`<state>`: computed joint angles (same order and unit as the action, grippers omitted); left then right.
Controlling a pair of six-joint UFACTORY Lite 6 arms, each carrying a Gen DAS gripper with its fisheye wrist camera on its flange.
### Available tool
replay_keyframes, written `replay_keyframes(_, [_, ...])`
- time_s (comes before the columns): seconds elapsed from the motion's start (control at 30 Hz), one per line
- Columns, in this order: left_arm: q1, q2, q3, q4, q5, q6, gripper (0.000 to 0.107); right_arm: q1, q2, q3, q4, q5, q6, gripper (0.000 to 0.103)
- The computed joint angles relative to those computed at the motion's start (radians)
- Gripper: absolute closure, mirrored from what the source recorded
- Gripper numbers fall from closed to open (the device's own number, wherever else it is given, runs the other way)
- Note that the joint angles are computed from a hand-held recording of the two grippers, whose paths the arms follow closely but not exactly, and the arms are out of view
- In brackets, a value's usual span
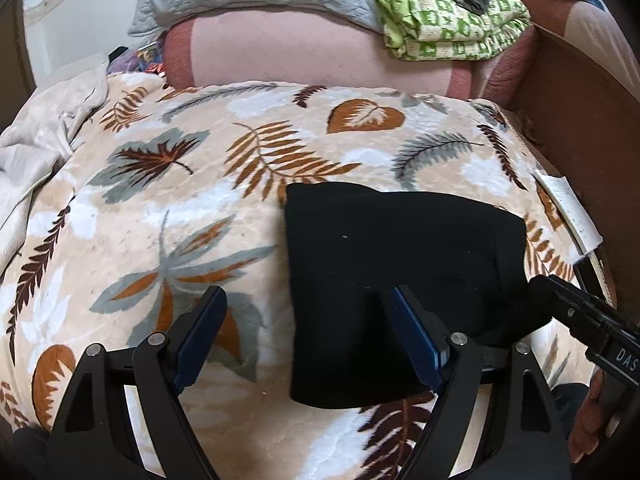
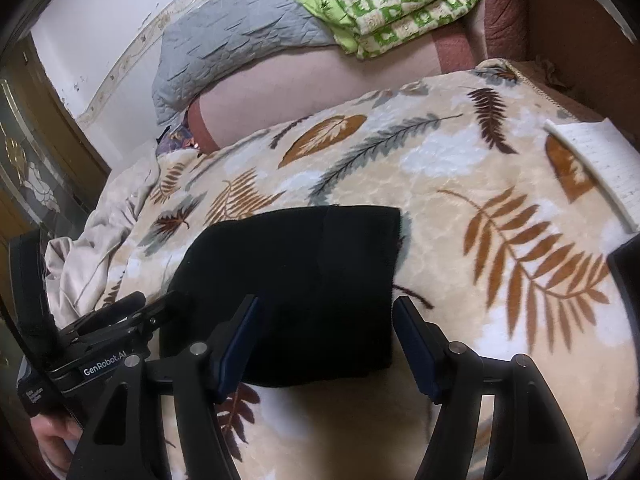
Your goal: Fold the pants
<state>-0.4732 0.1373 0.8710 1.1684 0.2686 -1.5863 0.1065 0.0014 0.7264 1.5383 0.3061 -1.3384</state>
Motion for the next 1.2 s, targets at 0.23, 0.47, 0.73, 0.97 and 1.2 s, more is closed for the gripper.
replay_keyframes(0.23, [0.013, 0.004, -0.006, 0.030, -0.012, -0.030, 0.023, 0.029, 0.025, 0.026, 0.026, -0.031, -0.019, 0.026])
replay_keyframes(0.47, [0.016, 0.016, 0.001, 0.032, -0.020, -0.032, 0.023, 0.009, 0.052, 0.041, 0.044, -0.022, -0.025, 0.021])
replay_keyframes(0.73, [0.021, 0.041, 0.017, -0.004, -0.038, -0.009, 0.023, -0.007, 0.090, 0.052, 0.059, -0.012, -0.052, 0.021])
replay_keyframes(0.97, [0.029, 0.054, 0.020, -0.020, -0.066, 0.005, 0.023, -0.038, 0.111, 0.057, 0.091, 0.008, -0.086, 0.020])
replay_keyframes(1.2, [0.051, 0.076, 0.028, -0.051, -0.118, 0.042, 0.023, -0.051, 0.168, 0.080, 0.103, 0.015, -0.106, 0.020])
